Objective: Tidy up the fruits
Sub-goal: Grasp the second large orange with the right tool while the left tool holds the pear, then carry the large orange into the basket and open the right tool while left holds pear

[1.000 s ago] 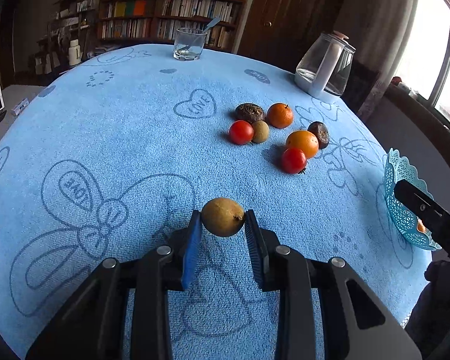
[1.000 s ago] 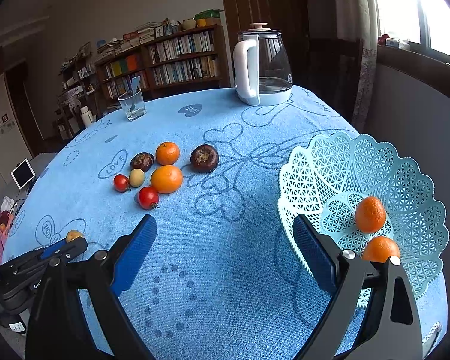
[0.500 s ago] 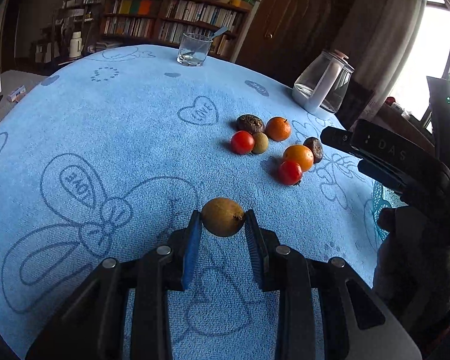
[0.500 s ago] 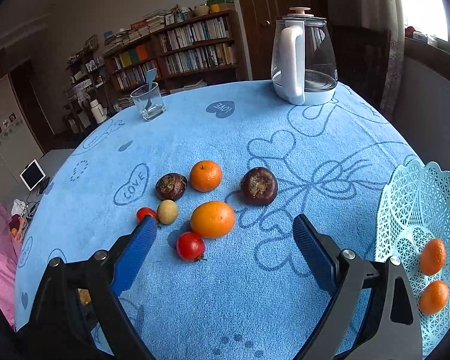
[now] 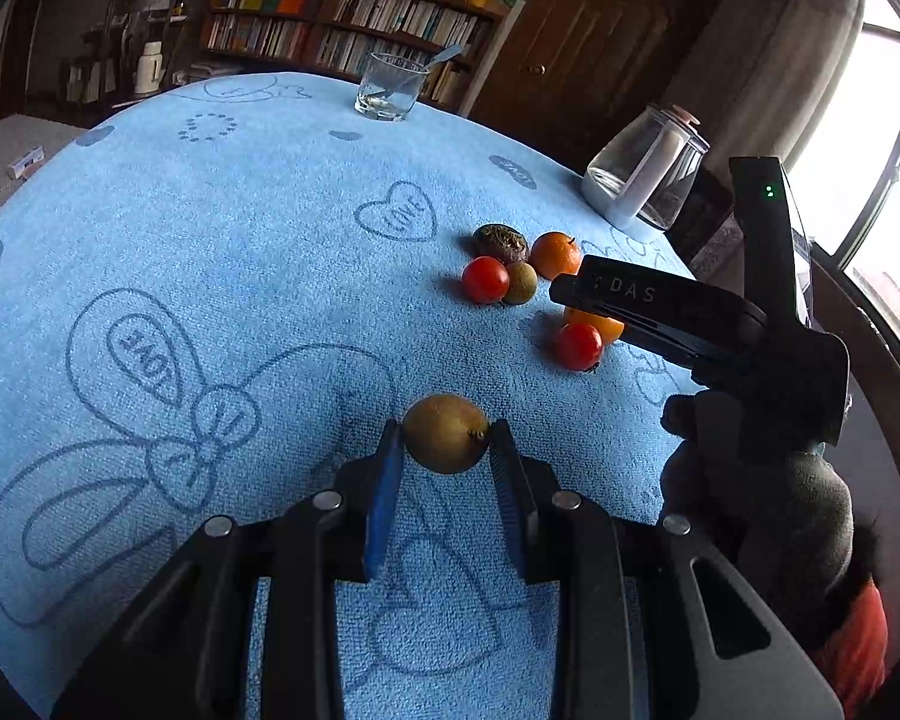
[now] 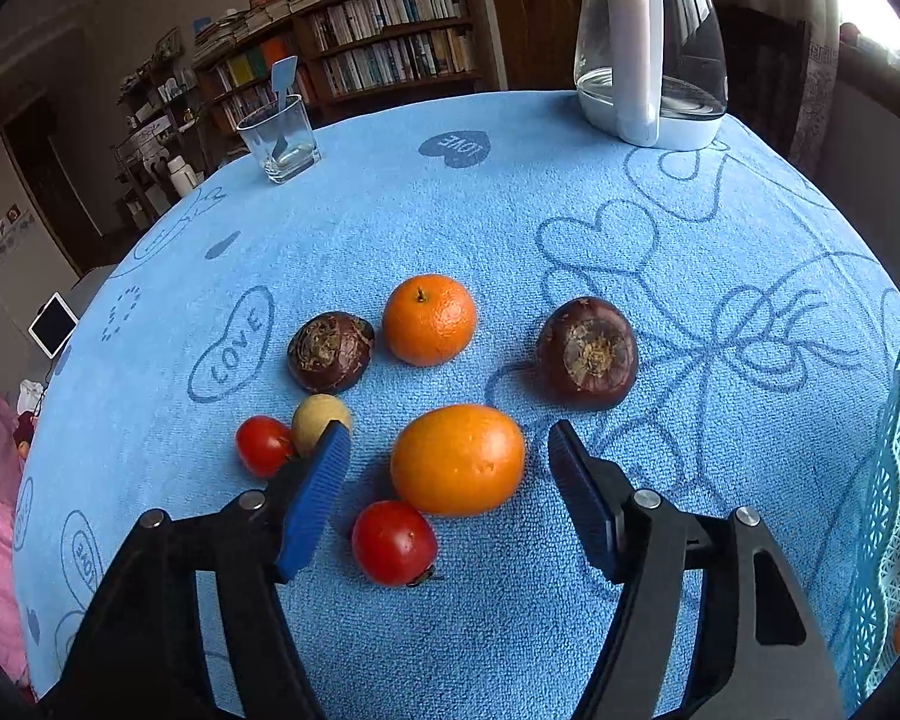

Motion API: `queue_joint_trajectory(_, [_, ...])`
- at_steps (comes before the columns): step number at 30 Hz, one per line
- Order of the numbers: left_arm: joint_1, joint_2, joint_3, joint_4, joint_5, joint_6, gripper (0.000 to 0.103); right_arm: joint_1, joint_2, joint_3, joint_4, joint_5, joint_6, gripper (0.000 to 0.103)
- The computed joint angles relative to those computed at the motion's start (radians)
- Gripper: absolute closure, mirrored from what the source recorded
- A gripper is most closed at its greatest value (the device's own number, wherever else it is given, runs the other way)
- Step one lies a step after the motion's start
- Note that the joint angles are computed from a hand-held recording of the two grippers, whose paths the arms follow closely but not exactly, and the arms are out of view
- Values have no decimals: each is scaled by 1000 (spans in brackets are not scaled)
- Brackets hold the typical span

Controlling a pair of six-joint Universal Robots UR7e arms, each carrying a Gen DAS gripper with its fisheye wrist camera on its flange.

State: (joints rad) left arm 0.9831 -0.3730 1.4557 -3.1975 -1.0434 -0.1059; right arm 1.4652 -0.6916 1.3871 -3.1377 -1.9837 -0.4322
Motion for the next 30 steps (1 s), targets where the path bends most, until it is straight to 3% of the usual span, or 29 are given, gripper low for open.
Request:
queue_joint_trajectory(13, [4, 6, -15, 17, -6, -3, 73, 8, 33, -18, -45, -55, -52, 56])
queue_joint_trajectory(30, [4, 6, -15, 17, -6, -2, 73, 18, -14, 57, -122, -45, -59, 56])
